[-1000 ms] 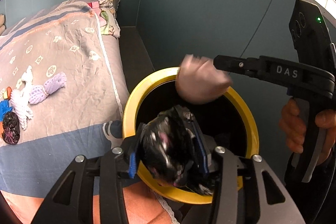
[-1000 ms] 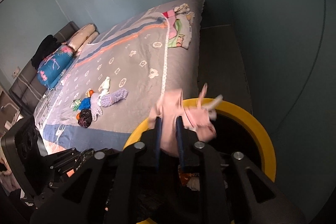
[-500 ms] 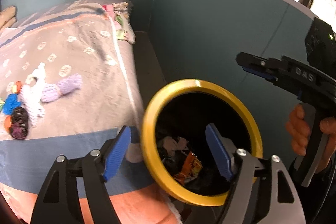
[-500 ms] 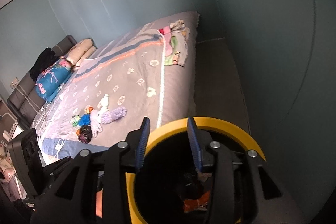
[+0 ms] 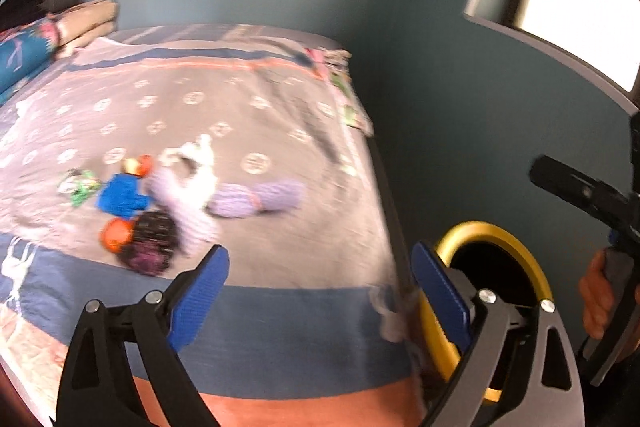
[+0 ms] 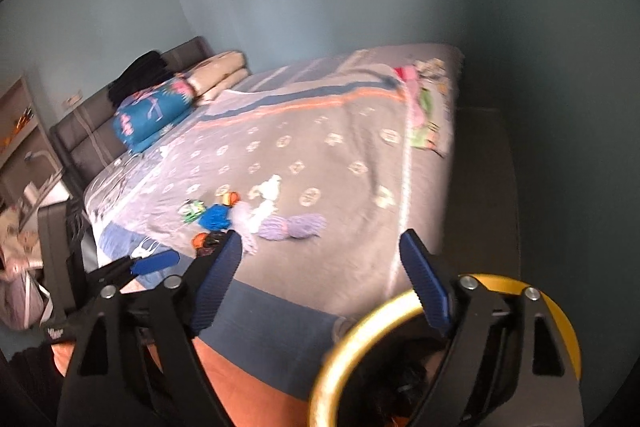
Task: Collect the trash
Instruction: 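Grasp the green snack packet with the left tool while the right tool grasps the white tissue bundle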
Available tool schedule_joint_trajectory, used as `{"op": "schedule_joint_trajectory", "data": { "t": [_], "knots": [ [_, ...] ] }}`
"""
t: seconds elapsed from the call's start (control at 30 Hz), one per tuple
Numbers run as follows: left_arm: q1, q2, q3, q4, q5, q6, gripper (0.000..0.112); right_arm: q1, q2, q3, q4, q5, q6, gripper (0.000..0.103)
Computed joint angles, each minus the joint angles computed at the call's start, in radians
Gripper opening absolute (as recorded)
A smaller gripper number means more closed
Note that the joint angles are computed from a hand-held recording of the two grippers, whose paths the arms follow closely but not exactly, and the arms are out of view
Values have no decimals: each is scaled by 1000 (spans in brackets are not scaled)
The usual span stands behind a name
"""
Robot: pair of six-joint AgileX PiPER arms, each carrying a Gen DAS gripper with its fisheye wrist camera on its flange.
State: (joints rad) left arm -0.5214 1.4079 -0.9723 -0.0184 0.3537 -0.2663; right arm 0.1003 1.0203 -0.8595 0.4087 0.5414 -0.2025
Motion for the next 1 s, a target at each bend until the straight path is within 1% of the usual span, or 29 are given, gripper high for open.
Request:
{"op": "schedule_joint_trajectory", "data": {
  "t": [0.03,0.1,0.13,0.23,0.33,0.4,0.5,0.6,0.67,0.73,0.8,0.83,0.9,1.0],
  "knots": [
    [42,-6,7,-11,-8,24,91,53,28,-14,-45,-30,42,84],
    [97,-17,18,-19,-16,50,91,127,88,-47,-112,-67,105,84],
    [126,-18,19,-49,-17,90,92,172,135,-71,-150,-96,144,84],
    [241,-5,11,-128,-22,210,92,244,229,-121,-249,-140,250,85],
    [334,31,-6,-152,-35,271,92,287,348,-201,-279,-151,285,85],
    [395,62,-26,-200,-31,334,92,306,421,-254,-315,-149,321,85],
    [472,126,-69,-225,-30,386,92,313,546,-353,-308,-134,319,85],
    [516,192,-116,-198,-41,391,92,312,672,-460,-301,-110,312,85],
    [548,244,-157,-181,-48,407,92,322,773,-562,-351,-80,349,85],
    [578,295,-202,-173,-47,424,92,325,853,-650,-367,-46,363,85],
    [604,345,-250,-154,-43,423,92,322,949,-769,-360,12,365,85],
    [620,374,-278,-163,-37,441,92,320,1015,-855,-359,54,372,85],
    [646,424,-325,-172,-26,464,92,316,1088,-954,-355,103,372,85],
    [676,522,-418,-140,2,455,92,313,1234,-1167,-365,209,395,85]
  ]
}}
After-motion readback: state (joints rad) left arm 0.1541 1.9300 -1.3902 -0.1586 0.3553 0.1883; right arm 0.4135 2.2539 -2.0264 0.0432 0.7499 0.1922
